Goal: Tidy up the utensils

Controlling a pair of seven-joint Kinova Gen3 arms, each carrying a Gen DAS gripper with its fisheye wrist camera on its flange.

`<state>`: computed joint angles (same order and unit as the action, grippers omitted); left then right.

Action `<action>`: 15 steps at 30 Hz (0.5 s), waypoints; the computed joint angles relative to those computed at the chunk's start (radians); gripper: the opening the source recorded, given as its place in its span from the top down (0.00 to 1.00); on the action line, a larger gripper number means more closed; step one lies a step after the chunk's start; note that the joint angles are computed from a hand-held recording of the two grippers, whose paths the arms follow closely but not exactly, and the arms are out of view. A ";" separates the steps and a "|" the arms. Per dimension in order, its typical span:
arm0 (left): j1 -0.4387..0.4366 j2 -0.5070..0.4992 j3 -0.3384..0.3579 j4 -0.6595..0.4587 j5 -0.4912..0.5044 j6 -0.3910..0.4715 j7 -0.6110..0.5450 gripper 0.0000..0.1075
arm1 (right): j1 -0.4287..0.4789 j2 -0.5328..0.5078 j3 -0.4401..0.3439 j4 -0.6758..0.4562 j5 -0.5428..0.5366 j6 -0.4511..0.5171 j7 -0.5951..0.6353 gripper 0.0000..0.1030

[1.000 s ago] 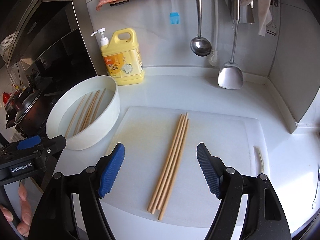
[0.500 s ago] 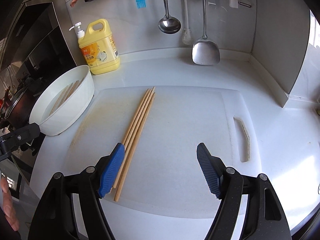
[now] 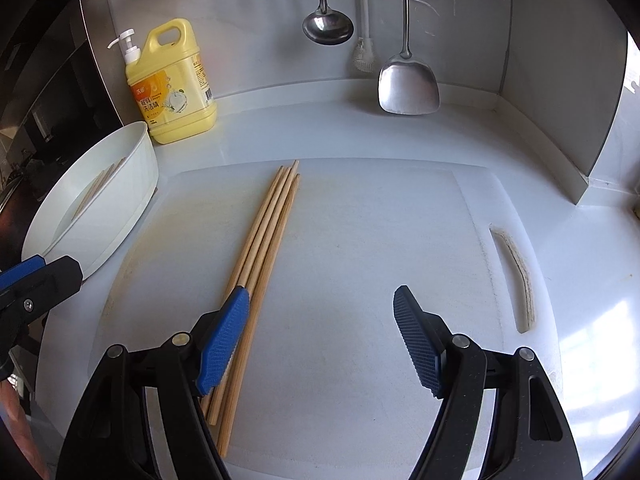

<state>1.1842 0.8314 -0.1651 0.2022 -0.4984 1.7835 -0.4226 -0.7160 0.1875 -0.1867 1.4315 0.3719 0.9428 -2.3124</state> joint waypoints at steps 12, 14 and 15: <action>-0.013 -0.087 0.048 0.196 -0.012 -0.116 0.056 0.11 | -0.052 0.055 0.019 -0.033 0.050 0.031 -0.037 0.31; -0.016 -0.092 0.054 0.209 -0.013 -0.124 0.061 0.11 | -0.061 0.057 0.021 -0.031 0.067 0.035 -0.042 0.31; -0.016 -0.094 0.057 0.215 -0.014 -0.127 0.065 0.11 | -0.062 0.060 0.022 -0.034 0.069 0.040 -0.041 0.31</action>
